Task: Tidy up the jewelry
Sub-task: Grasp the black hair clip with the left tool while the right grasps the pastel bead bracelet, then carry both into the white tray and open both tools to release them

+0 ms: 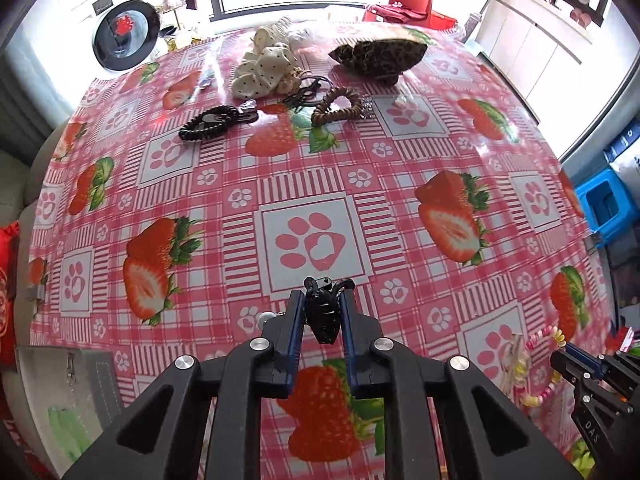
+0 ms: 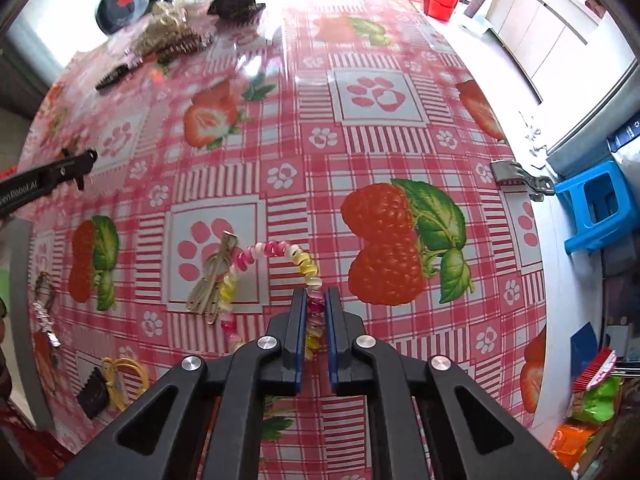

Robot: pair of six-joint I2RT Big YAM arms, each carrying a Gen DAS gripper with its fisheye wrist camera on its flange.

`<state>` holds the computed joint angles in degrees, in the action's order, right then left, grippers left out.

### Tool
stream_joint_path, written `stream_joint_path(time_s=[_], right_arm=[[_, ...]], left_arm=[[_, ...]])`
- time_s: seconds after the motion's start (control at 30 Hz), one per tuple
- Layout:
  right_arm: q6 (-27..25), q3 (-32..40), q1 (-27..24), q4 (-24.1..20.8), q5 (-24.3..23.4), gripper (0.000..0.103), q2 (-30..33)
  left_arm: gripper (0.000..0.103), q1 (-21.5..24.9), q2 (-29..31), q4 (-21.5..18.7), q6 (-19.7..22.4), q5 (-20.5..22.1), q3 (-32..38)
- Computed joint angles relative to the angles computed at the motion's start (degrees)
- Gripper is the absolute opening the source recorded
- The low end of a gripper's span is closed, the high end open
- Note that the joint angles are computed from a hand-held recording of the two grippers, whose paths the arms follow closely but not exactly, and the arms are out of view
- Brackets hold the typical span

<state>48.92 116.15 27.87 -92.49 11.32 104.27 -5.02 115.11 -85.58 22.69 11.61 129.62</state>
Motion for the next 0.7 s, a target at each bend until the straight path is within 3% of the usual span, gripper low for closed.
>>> stream_joint_path(time_s=[0.47,0.7], right_arm=[[5.1,-0.5,0.6,2.8,-2.7,0.01,-3.7],[4.3,6.7,2.1,0.6,-2.9,0.01,-0.3]], left_arm=[[0.025,5.0,-4.9,-2.1,1.5,3.7,-2.7],[0.025,9.0,-7.0,-3.1,2.3,3.9,-4.4]])
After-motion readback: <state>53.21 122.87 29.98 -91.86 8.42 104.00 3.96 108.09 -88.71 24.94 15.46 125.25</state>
